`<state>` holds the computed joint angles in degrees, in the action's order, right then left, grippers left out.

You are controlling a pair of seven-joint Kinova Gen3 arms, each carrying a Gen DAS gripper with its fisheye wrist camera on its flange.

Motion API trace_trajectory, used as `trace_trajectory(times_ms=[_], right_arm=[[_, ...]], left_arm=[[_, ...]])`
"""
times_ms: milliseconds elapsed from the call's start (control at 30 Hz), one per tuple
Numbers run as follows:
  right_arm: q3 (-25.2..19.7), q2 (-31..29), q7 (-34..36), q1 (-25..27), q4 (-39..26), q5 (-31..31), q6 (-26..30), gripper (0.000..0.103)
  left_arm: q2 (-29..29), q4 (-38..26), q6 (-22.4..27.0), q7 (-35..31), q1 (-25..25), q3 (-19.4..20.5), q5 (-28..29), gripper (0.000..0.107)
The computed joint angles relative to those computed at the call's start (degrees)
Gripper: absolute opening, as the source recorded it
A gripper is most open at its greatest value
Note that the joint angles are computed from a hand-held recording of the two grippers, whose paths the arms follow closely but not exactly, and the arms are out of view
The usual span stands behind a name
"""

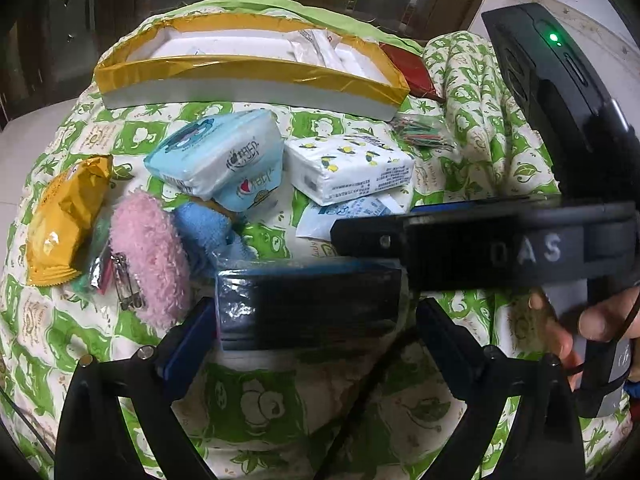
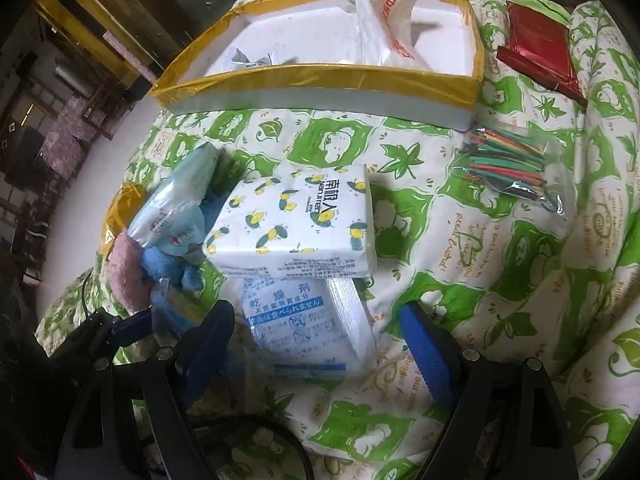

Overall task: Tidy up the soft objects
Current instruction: 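Grasp the black zip pouch with the left tool while the right tool grasps the white desiccant packet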

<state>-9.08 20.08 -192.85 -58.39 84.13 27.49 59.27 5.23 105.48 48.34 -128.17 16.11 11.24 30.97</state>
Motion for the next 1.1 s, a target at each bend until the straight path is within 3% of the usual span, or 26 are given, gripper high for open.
trace_trajectory(times_ms=[100, 167, 233, 500, 700, 1100], right_arm=[[0.37, -1.07, -2.82, -0.28, 1.9, 0.9, -1.7, 0.076], [0.34, -1.75, -4.42, -0.24, 3.04, 1.59, -2.68, 0.066], [0.04, -2.03, -5.02, 0.12, 3.57, 1.82, -3.27, 0.062], [-0.93, -3.19, -6.82, 0.5, 5.17, 2.76, -4.2, 0.059], [-1.64, -3.63, -8.03, -1.12, 4.56, 5.09, -1.33, 0.05], [-3.08, -7.21, -15.41, -3.54, 8.02, 15.05, -3.67, 0.045]], left_arm=[[-0.51, 0.65, -0.55, -0.72, -0.21, -0.17, 0.39, 0.082], [-0.62, 0.81, 0.17, -1.76, -0.82, -0.48, 1.5, 0.08], [-1.24, 1.22, 0.72, -2.83, -1.26, -0.76, 2.01, 0.08], [-3.07, 1.51, 3.13, -3.2, -3.34, -2.81, 3.21, 0.079], [-2.3, 1.11, 3.74, -2.66, -4.59, -3.35, 4.5, 0.079], [-2.16, 1.22, 4.17, -3.81, -6.02, -3.72, 6.66, 0.079]])
